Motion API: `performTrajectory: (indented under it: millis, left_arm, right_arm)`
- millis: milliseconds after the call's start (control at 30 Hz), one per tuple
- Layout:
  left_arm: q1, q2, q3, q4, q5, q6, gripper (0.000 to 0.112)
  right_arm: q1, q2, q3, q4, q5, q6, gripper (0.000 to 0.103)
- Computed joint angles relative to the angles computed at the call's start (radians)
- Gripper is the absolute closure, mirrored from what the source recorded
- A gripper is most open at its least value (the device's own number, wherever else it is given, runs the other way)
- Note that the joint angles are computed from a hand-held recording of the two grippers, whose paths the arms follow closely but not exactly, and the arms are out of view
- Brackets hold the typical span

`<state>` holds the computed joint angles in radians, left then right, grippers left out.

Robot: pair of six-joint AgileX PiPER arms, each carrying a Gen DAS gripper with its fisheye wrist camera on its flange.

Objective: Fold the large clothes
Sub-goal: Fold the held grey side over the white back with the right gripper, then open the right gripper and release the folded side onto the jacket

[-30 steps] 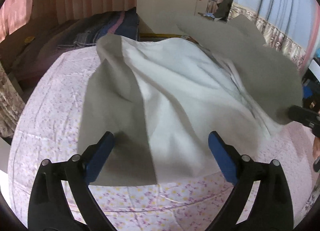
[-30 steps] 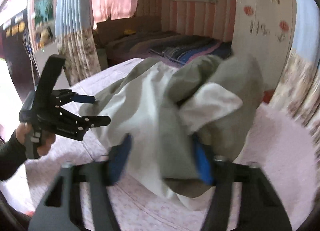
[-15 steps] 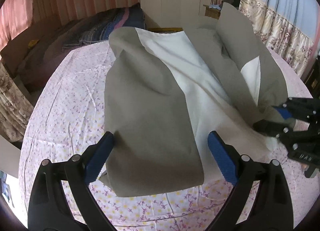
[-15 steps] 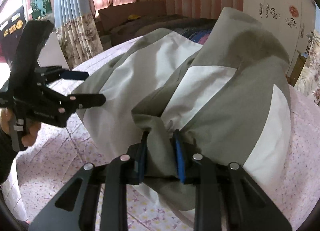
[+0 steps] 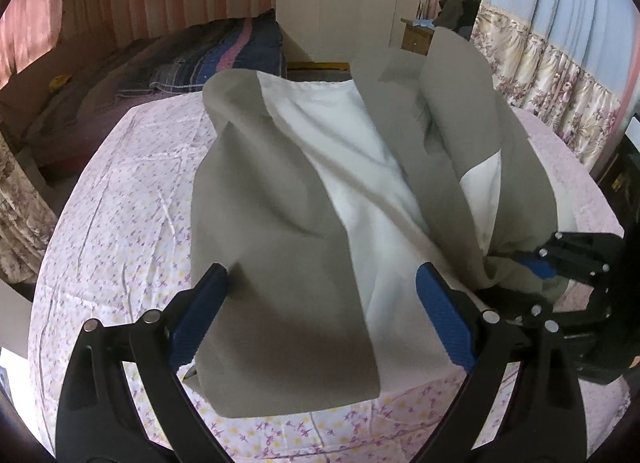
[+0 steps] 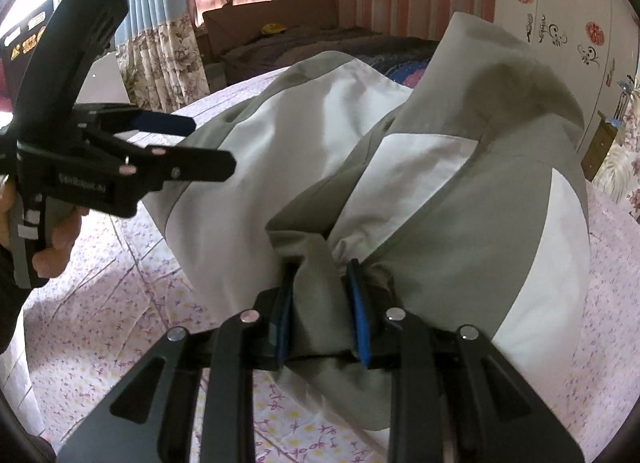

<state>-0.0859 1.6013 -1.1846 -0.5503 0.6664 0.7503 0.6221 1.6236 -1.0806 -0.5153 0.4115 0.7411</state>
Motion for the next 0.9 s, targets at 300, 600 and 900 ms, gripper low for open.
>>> performTrajectory:
  millis: [300,600,900]
  left_arm:
    - [-0.016,-0.021,0.028,-0.012,-0.008,-0.001,0.018]
    - [-0.046,-0.053,0.059,0.014,-0.024,-0.005,0.019]
    - [-0.109,-0.198,0.215,0.039,-0.101,0.081,0.027]
  right_arm:
    - [0.020,-0.016,0.013,-0.091,0.014,0.113,0.076]
    - [0.062,-0.096,0.009,-0.130,0.097,0.090,0.055]
    - [0.071,-0.176,0.003,-0.122,0.166,0.031,0.045]
